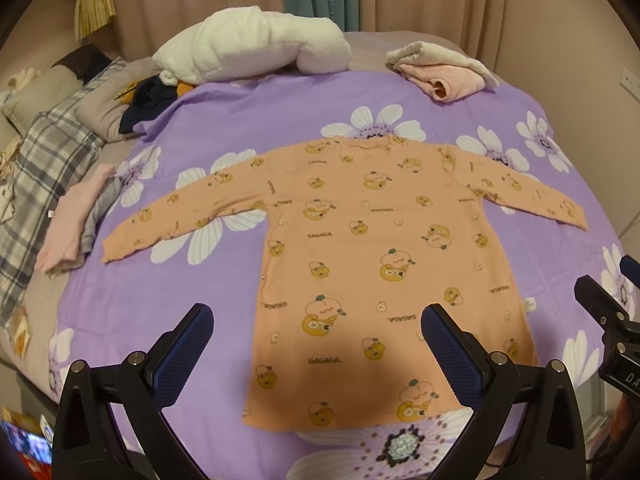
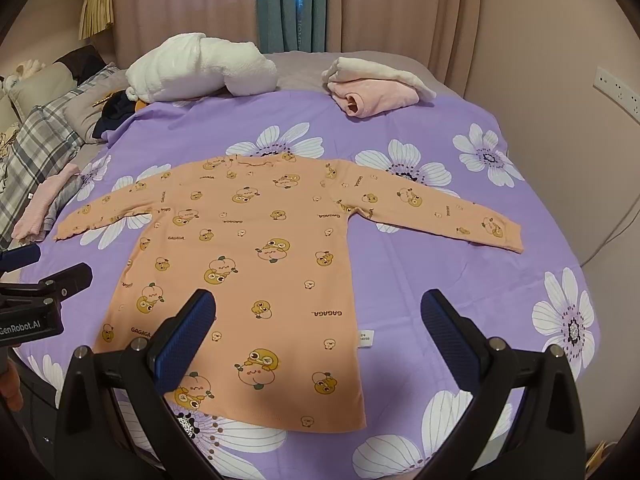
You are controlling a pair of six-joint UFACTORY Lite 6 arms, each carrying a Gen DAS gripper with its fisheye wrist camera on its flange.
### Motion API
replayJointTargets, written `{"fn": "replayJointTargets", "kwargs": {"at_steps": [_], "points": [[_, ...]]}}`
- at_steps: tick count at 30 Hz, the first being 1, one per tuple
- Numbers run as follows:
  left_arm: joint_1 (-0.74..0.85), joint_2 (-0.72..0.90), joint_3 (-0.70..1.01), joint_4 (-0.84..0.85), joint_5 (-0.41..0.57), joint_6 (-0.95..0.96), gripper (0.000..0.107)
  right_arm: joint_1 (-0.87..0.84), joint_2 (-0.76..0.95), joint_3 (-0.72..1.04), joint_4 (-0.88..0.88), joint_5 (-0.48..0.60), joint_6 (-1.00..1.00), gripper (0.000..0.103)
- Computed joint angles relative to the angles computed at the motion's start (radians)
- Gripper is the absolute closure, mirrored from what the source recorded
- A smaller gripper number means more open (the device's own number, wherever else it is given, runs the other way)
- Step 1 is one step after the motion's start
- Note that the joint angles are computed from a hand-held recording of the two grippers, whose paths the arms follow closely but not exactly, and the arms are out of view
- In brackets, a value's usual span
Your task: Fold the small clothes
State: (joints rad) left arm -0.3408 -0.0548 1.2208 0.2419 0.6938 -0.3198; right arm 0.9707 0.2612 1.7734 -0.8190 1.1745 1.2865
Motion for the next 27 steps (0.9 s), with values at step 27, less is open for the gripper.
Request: {"fn": "replayJointTargets", "kwargs": {"at_steps": [27], "points": [[0.001,-0.011,-0.010,0.025,0.013,0.008,0.004,0.009,0.003,0.014,-0.002,0.022,-0.006,0.000]]}}
